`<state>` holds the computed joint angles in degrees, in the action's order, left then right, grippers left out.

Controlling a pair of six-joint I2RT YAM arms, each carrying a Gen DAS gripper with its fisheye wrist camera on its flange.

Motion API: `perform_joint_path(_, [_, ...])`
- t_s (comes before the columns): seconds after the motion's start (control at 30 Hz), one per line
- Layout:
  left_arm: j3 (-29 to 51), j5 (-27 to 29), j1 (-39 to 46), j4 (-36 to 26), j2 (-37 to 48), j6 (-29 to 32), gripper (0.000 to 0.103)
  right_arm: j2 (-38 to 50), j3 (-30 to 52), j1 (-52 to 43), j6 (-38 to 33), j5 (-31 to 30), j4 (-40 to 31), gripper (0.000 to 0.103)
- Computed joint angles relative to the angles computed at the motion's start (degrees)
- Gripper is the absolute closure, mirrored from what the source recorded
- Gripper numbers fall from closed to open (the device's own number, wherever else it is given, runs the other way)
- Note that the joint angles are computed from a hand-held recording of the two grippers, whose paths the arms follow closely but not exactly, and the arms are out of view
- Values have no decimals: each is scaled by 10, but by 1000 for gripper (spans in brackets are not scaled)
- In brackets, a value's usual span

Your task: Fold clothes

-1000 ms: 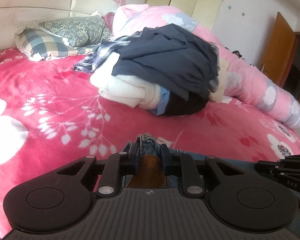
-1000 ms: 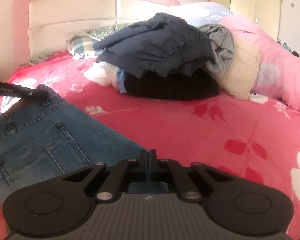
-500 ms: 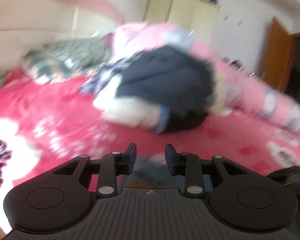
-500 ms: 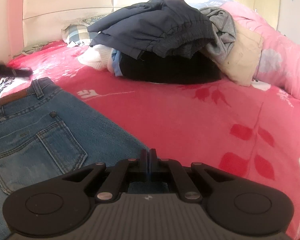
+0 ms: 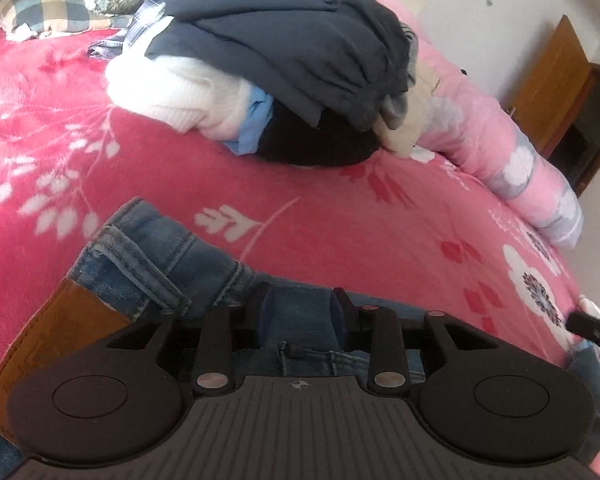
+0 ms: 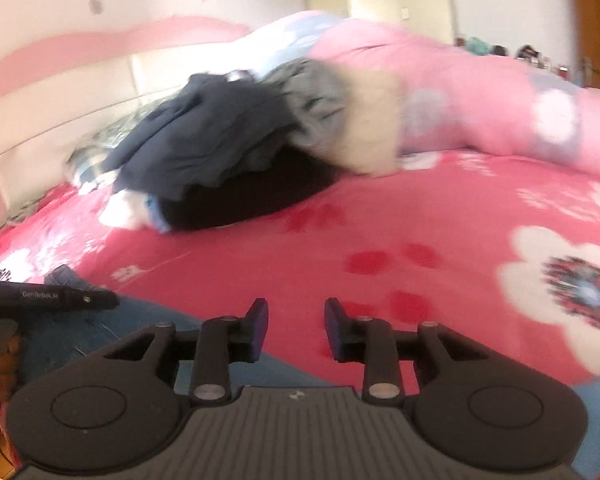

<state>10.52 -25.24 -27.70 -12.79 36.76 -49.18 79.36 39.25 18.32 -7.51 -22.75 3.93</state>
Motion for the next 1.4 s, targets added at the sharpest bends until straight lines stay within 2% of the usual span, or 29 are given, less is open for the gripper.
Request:
perform_joint_path(0.07, [2,-31,-22,13,25,3,72,5,13,-46,-34,-33,-50,66])
perform_joint_path(0.17, [10,-84,-61,26,69,12,72,22,24,-62,-87,-41,-91,66])
perform_joint_path(0.3, [7,-102,-73,35,80,20,72,53,42,-55,-181,-44,-116,66])
perform_joint_path(0.5, [4,-139,-98,54,108,17,71,106,77,-29,-265,-18,-142,67])
perform_joint_path(0.57, [3,-142,-101,58,109,17,71,100,61,-26,-273,-16,-126,72])
perform_joint_path(0.63, [0,-141,-99,62,108,18,71,82,36,-21,-279,-6,-100,95])
perform_joint_path(0.7, [0,-141,-100,63,109,19,71,60,5,-9,-290,18,-70,103])
perform_joint_path(0.9, [-2,-141,-99,65,107,20,71,21,-41,19,-297,74,-14,103])
perform_joint_path(1.0, [-2,-141,-99,67,108,22,71,2,-38,19,-285,81,-5,103])
perform_joint_path(1.17, [-2,-143,-99,72,113,24,71,47,-50,40,-291,127,57,103])
perform_joint_path(1.3, [-3,-144,-99,76,116,27,71,100,-77,55,-291,161,152,103])
perform_joint_path(1.4, [0,-152,-106,76,126,25,71,110,-57,40,-236,148,132,103])
